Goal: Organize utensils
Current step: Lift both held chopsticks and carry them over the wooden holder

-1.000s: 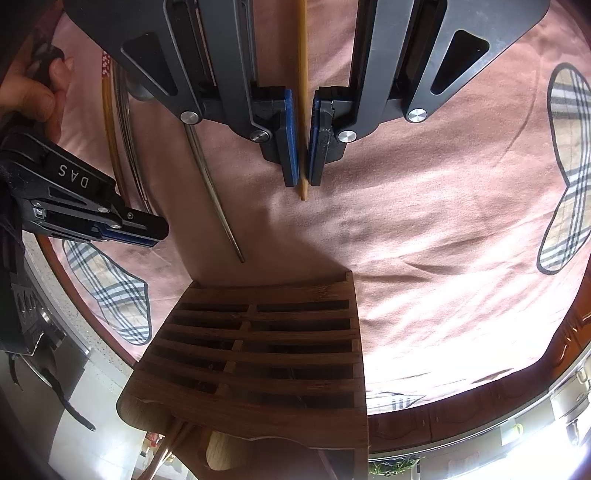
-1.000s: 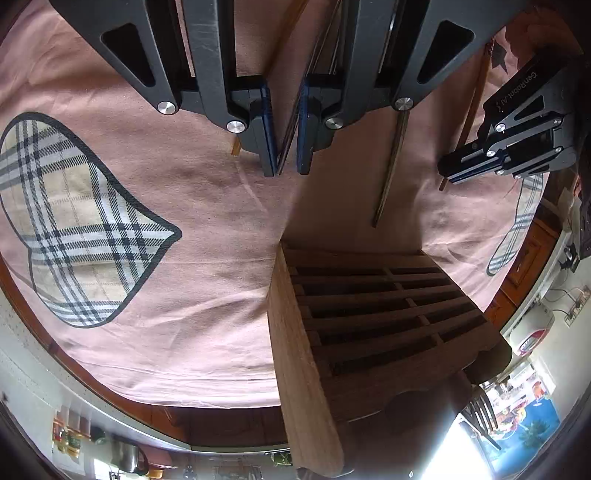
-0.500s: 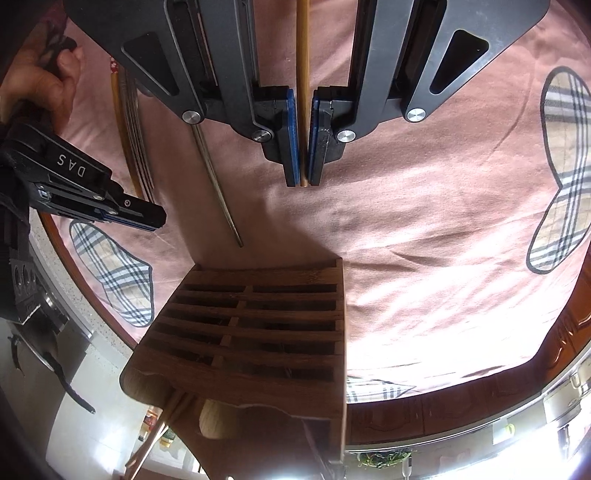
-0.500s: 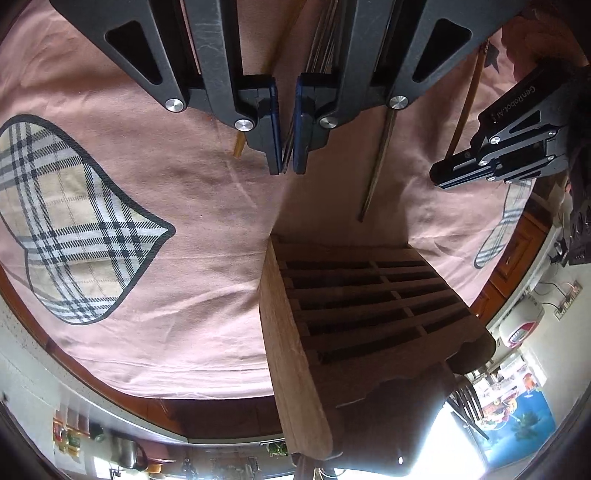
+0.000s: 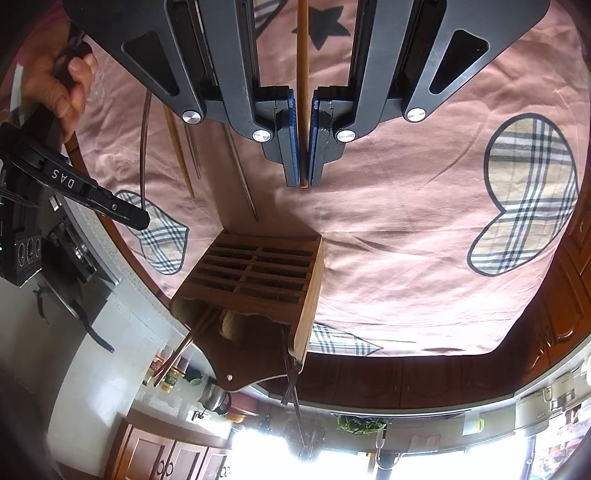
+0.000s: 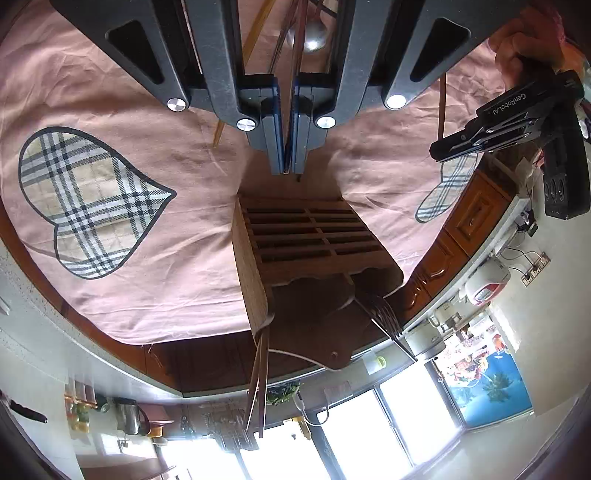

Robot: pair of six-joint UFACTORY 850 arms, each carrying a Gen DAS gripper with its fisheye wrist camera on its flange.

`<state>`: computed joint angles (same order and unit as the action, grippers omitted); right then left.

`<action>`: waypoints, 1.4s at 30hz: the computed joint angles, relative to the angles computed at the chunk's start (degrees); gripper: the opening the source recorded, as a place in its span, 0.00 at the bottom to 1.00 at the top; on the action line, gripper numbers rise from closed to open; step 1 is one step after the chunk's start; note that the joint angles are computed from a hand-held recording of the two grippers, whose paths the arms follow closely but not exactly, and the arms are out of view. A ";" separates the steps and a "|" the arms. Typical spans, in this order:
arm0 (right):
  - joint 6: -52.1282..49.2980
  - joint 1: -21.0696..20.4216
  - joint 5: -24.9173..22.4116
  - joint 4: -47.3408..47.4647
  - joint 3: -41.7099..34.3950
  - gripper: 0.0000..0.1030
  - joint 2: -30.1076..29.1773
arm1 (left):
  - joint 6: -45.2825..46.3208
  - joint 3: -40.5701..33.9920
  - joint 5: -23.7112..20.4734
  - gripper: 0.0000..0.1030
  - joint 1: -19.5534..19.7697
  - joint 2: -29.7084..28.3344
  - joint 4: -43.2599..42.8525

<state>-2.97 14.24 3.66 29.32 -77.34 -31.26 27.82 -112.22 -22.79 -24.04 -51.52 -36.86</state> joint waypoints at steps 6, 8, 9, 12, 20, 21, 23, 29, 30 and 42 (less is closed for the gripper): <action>3.31 1.86 4.92 -3.22 5.01 0.04 4.80 | 13.40 10.67 3.86 0.04 0.61 7.72 -13.58; 1.53 2.49 6.29 -1.71 6.98 0.04 6.71 | 19.16 14.12 5.07 0.04 0.82 10.21 -19.06; 0.76 2.82 6.99 -1.07 7.89 0.04 7.56 | 21.93 15.78 5.71 0.04 0.84 11.44 -21.68; -1.71 3.93 8.91 1.11 10.56 0.04 9.98 | 29.75 19.87 6.86 0.04 0.94 14.45 -29.36; -7.37 6.11 13.20 6.48 15.83 0.04 15.04 | 48.43 28.03 7.79 0.04 1.02 20.76 -47.58; -7.69 6.28 13.63 6.82 16.24 0.04 15.49 | 50.98 28.71 8.00 0.04 1.00 21.37 -50.05; -7.07 6.47 14.40 6.40 16.95 0.04 16.29 | 55.88 29.84 8.28 0.04 1.06 22.42 -54.87; -7.22 6.91 16.35 6.61 18.11 0.04 17.78 | 66.25 31.68 8.77 0.04 1.21 24.27 -65.61; -7.46 7.03 16.64 6.83 18.35 0.04 18.12 | 67.34 31.78 8.88 0.04 1.23 24.43 -66.79; -8.79 7.23 20.98 7.72 18.33 0.04 19.89 | 80.84 30.36 7.19 0.04 1.74 24.41 -82.91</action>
<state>-11.76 21.47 24.64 37.04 -59.01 -11.36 108.65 -81.86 -15.60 -22.31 -27.10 -119.78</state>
